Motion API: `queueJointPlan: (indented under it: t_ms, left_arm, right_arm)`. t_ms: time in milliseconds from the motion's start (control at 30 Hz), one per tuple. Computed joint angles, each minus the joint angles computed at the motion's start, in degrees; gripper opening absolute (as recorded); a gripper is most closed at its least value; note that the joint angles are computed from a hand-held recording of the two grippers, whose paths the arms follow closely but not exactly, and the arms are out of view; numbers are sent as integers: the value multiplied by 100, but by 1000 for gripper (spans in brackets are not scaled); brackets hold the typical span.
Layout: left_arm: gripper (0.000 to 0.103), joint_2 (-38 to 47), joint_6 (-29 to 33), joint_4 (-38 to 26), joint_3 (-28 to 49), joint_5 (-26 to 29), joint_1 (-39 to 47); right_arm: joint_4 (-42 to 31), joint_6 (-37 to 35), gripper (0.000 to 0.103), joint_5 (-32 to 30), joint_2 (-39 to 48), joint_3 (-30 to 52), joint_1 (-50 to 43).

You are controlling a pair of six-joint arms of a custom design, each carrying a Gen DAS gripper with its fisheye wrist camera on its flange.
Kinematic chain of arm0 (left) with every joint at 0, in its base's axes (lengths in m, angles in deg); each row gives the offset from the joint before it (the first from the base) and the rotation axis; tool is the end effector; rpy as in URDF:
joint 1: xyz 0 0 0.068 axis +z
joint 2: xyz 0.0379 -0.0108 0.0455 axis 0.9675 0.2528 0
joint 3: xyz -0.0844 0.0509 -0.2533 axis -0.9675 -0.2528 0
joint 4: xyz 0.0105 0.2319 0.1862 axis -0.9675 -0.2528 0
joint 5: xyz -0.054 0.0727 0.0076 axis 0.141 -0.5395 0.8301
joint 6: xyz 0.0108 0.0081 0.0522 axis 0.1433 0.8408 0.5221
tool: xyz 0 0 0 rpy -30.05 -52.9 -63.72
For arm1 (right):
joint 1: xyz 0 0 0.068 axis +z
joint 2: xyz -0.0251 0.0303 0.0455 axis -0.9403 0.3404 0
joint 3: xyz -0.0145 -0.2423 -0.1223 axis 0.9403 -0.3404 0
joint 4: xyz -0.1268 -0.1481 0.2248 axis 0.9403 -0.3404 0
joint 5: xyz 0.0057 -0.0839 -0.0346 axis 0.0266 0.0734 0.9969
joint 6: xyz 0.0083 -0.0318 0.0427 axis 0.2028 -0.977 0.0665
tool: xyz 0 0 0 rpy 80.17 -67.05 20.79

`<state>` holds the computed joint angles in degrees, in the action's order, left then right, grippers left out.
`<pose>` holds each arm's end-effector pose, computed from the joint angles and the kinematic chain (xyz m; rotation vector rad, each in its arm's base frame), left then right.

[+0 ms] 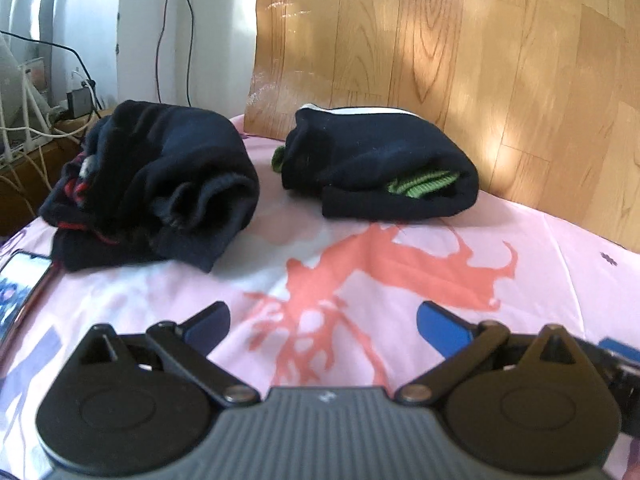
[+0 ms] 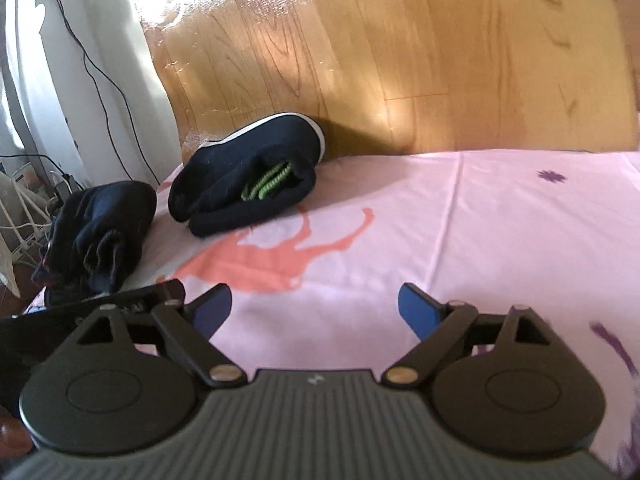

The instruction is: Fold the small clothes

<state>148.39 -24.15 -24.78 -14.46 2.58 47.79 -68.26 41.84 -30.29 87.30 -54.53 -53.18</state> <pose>0.2665 -0.1267 0.1822 0.0538 2.2529 -0.0517 0.2484 0.0747 0.2141 0.1011 2.1940 0.3573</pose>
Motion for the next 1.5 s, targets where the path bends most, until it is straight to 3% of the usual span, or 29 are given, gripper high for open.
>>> queueJointPlan:
  t_ms: [300,967,1200,1500]
  left_arm:
    - [103,-453,-52,-133,-380,-507,-469]
    - [103,-775,-191,183,-667,-551,-428]
    - [103,-1009,-223,457,-877,-1021,-588]
    - [103,-983,-271,435,-848,-1155,-573]
  right_arm:
    - [-37,529,95,2,-806,-489,-226]
    - [-83,264,96,77,-843,-508,-26]
    - [-83,289,96,-39,-867,-520,-56]
    - [-46,349,96,-163,-878,-538,-86]
